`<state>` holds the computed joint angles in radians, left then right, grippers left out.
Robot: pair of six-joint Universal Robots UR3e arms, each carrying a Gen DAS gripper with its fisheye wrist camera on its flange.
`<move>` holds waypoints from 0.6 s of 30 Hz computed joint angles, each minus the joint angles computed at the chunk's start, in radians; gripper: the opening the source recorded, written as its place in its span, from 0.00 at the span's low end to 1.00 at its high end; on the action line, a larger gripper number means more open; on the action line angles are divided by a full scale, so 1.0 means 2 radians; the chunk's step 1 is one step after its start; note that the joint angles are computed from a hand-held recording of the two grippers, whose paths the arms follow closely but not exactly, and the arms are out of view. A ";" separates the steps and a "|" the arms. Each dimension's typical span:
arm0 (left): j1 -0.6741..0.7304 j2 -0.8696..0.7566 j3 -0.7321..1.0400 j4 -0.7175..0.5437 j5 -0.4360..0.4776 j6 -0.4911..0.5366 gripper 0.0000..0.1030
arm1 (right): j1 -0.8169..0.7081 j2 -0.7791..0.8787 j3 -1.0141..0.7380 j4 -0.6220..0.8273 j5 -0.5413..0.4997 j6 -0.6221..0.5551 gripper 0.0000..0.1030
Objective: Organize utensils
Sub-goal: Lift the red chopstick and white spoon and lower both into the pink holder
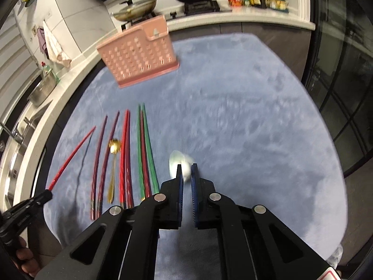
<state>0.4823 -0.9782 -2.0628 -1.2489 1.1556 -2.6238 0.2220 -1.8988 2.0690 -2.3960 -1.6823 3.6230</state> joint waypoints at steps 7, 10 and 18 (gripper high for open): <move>-0.025 -0.072 0.101 0.051 -0.007 -0.042 0.07 | -0.006 0.023 -0.075 0.015 -0.020 -0.025 0.05; -0.036 -0.126 0.169 0.070 -0.013 -0.069 0.06 | -0.017 0.040 -0.110 0.015 -0.015 -0.036 0.05; -0.081 -0.286 0.396 0.095 -0.009 -0.140 0.06 | -0.062 0.120 -0.230 0.003 0.019 -0.075 0.05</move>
